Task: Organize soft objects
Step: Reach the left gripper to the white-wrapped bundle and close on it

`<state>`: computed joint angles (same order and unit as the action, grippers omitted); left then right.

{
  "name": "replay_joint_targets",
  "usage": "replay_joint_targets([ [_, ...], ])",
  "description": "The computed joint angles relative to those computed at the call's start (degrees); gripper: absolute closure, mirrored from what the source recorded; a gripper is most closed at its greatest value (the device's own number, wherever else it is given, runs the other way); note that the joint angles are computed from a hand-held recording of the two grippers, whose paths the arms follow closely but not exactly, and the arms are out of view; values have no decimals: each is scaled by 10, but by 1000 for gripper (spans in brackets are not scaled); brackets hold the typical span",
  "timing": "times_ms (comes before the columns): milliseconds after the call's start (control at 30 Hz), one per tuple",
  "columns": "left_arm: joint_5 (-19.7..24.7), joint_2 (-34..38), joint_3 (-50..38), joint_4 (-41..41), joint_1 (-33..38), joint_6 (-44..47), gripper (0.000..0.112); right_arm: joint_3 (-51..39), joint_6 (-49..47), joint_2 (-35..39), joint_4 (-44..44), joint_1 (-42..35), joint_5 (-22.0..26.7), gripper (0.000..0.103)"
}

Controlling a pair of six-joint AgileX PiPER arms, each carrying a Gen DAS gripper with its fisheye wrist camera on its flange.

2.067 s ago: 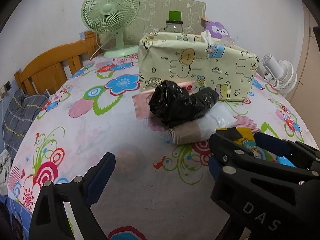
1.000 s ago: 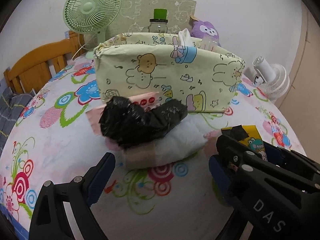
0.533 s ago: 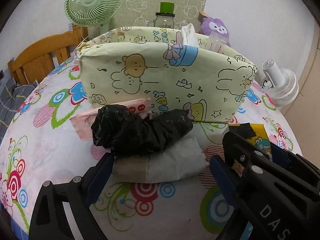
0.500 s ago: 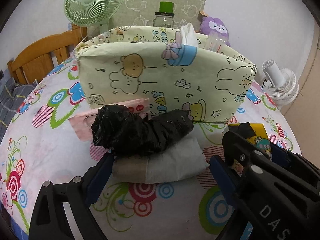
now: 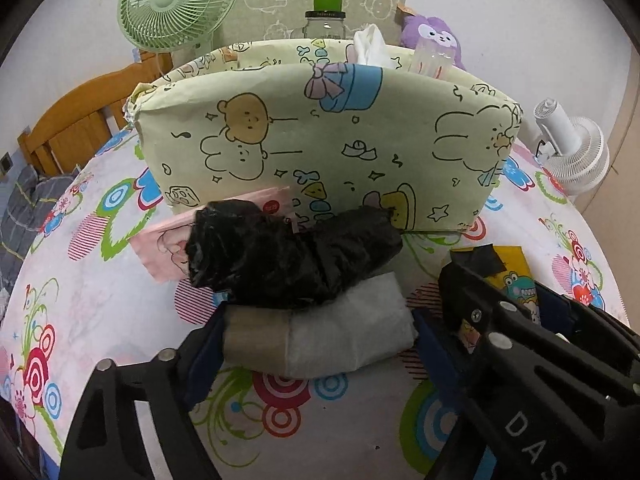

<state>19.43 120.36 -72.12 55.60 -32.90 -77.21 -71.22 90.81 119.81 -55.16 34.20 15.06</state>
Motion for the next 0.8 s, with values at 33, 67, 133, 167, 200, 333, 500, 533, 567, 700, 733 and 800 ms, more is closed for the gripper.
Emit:
replay_joint_targets([
  [33, -1, 0, 1, 6, -2, -7, 31, 3, 5, -2, -4, 0, -2, 57],
  [67, -3, -1, 4, 12, -2, -13, 33, 5, 7, -3, -6, 0, -3, 57],
  [133, -6, -5, 11, 25, -2, -25, 36, 7, 14, -5, -11, 1, -3, 57],
  [167, -7, -8, 15, 29, -3, -30, 40, 9, 19, -6, -14, 2, -4, 57],
  [200, -8, -11, 19, 35, -4, -37, 41, 11, 24, -8, -17, 4, -4, 57],
  [333, -19, -25, 40, 40, -1, -48, 45, 20, 47, -15, -35, 11, -3, 57],
  [500, -30, -46, 70, 61, 0, -77, 46, 32, 85, -28, -67, 24, 4, 57],
  [533, -30, -49, 73, 64, 0, -82, 46, 34, 90, -29, -71, 27, 6, 57],
  [567, -31, -54, 79, 75, -1, -94, 46, 36, 98, -31, -77, 29, 8, 57],
  [700, -30, -72, 99, 108, -3, -131, 46, 45, 130, -43, -105, 40, 16, 57],
  [733, -32, -77, 105, 120, -3, -142, 46, 48, 138, -46, -113, 43, 19, 57],
  [800, -32, -86, 115, 136, -3, -161, 46, 51, 149, -53, -123, 49, 25, 57],
])
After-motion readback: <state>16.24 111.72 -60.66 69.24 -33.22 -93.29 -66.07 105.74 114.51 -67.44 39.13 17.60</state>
